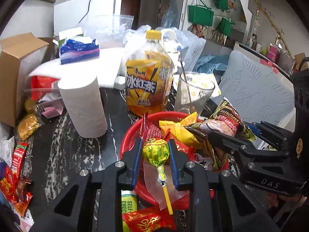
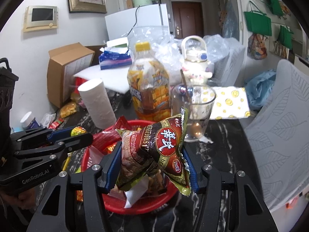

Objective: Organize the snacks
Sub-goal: 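Carry the lollipop with the left tool while the right tool carries the bag to the basket, then lower the bag and lollipop into the red basket and open both tools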

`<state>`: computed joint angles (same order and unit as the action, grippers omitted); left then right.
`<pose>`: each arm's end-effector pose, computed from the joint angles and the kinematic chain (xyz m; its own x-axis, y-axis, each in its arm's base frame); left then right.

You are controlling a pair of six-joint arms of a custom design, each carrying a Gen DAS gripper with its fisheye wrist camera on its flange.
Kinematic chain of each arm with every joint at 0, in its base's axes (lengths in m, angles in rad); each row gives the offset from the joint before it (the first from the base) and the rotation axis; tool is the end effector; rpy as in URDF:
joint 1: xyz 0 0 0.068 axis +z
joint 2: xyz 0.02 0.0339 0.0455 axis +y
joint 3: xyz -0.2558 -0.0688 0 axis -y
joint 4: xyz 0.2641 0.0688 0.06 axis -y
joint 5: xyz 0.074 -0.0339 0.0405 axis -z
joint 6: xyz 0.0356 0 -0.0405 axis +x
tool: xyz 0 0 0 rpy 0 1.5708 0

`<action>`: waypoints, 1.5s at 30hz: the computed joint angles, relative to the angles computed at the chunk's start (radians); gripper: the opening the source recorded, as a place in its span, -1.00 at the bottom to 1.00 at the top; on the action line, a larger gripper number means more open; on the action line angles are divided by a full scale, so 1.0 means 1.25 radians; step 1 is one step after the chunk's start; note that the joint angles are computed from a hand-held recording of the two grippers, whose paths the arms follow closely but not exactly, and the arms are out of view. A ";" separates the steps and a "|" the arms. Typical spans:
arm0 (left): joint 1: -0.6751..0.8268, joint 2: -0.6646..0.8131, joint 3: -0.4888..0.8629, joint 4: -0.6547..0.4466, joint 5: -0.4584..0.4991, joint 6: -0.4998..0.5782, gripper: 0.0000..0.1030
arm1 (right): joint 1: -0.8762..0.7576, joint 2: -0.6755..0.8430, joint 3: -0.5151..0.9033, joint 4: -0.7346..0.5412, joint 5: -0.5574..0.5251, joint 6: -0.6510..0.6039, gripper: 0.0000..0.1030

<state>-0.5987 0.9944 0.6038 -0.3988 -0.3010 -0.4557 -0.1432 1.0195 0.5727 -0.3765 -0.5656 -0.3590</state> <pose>0.1907 -0.1174 0.2062 -0.6876 -0.0397 -0.7250 0.0703 0.9902 -0.1209 0.2213 -0.0126 0.1951 -0.5953 -0.2139 -0.7746 -0.4798 0.8678 0.1291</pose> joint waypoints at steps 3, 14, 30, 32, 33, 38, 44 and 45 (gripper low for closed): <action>0.014 0.029 -0.009 0.021 0.020 0.001 -0.50 | 0.009 0.031 -0.006 0.023 0.003 0.001 0.12; -0.008 0.065 -0.016 0.039 -0.030 -0.010 -0.50 | 0.061 0.028 -0.054 0.094 0.049 -0.005 0.11; 0.008 0.055 -0.044 0.078 0.000 0.003 -0.51 | 0.063 0.133 -0.022 0.060 0.012 -0.024 0.40; 0.001 0.049 -0.045 0.075 -0.009 0.002 -0.51 | 0.064 0.113 -0.030 0.063 0.018 -0.027 0.42; -0.005 0.052 -0.040 0.066 -0.018 0.000 -0.50 | 0.065 0.102 -0.034 0.063 0.017 -0.030 0.42; -0.032 0.088 0.005 0.007 -0.073 -0.007 -0.48 | 0.060 0.052 -0.050 0.063 0.025 -0.034 0.55; -0.042 0.093 0.019 -0.012 -0.077 -0.023 -0.23 | 0.043 0.003 -0.060 0.064 0.048 -0.027 0.62; -0.045 0.093 0.021 -0.016 -0.082 -0.026 -0.21 | 0.038 -0.005 -0.062 0.063 0.046 -0.027 0.64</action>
